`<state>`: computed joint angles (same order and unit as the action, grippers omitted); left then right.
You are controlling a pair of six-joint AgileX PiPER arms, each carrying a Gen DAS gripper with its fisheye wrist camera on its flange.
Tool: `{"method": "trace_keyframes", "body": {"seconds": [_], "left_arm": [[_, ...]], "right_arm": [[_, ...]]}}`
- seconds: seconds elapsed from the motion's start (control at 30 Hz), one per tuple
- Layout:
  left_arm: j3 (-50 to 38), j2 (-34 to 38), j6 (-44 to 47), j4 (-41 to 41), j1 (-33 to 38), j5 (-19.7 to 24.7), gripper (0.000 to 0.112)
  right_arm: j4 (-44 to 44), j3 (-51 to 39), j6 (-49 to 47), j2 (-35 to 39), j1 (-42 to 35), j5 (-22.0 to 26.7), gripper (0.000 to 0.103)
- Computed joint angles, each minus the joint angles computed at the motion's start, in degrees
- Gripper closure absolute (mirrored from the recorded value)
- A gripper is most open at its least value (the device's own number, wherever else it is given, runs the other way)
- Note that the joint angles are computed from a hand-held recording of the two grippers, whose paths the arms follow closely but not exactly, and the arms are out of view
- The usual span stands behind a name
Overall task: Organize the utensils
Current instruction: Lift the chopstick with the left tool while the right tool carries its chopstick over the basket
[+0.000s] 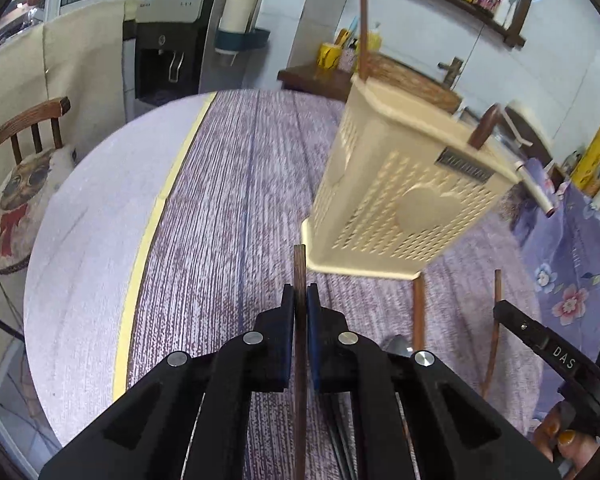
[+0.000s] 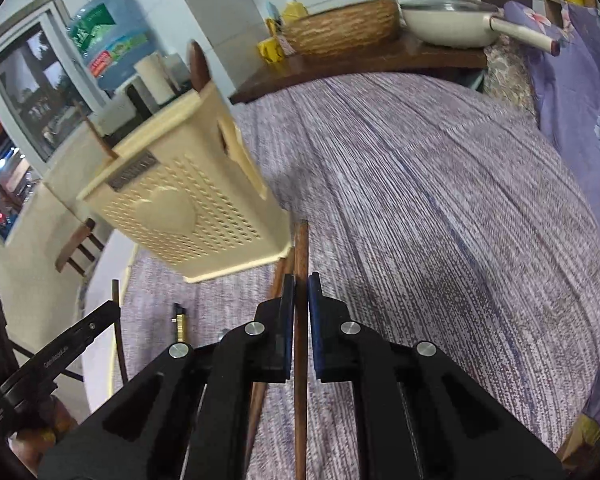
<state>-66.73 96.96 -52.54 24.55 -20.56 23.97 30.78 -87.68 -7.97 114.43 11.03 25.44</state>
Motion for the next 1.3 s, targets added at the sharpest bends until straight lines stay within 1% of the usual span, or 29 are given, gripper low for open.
{"method": "trace_keyframes", "body": {"seconds": [0.13, 0.27, 0.47, 0.6, 0.83, 0.93, 0.97, 1.07, 1.13, 1.2, 1.3], "left_arm": [[1.87, -4.51, -2.25, 3.45, -0.84, -0.93, 0.105], [3.15, -8.48, -2.10, 4.89, -0.93, -1.53, 0.105], [5.56, -14.18, -5.50, 10.29, -1.85, -1.35, 0.105], [5.81, -15.80, -7.71, 13.07, -2.20, -0.89, 0.105], [5.39, -18.16, -7.36, 13.79, -2.43, 0.00, 0.105], [3.89, -18.49, -7.25, 13.99, -2.24, 0.46, 0.105], [3.19, -18.39, -6.88, 13.76, -2.11, 0.44, 0.105], [-0.52, -17.57, -2.33, 9.60, -0.85, 0.23, 0.105], [-3.37, -16.57, -1.74, 9.33, -0.54, 0.73, 0.105], [-7.74, -14.96, 0.68, 7.14, 0.31, 0.74, 0.105], [-15.72, -12.04, 1.44, 7.23, 0.76, 1.46, 0.105]], "right_arm": [[7.83, 3.21, -9.42, -5.00, -0.73, -0.28, 0.095], [16.01, 6.87, -18.83, -10.77, -2.16, 0.99, 0.095], [21.52, 12.27, -27.20, -18.47, -3.15, 1.50, 0.095], [20.20, 12.54, -27.09, -20.67, -2.66, 1.65, 0.095], [16.27, 10.98, -24.38, -21.63, -1.37, 1.69, 0.095], [14.69, 9.39, -22.99, -21.59, -1.09, 2.40, 0.096], [13.35, 8.21, -21.66, -21.27, -0.84, 2.93, 0.096], [9.23, 4.40, -18.19, -20.20, -0.04, 4.47, 0.096], [6.49, 0.24, -15.56, -19.20, 0.39, 5.93, 0.096], [4.90, -4.06, -13.68, -18.01, 0.44, 7.74, 0.095], [0.37, -13.97, -8.70, -15.17, 0.68, 10.67, 0.096]]}}
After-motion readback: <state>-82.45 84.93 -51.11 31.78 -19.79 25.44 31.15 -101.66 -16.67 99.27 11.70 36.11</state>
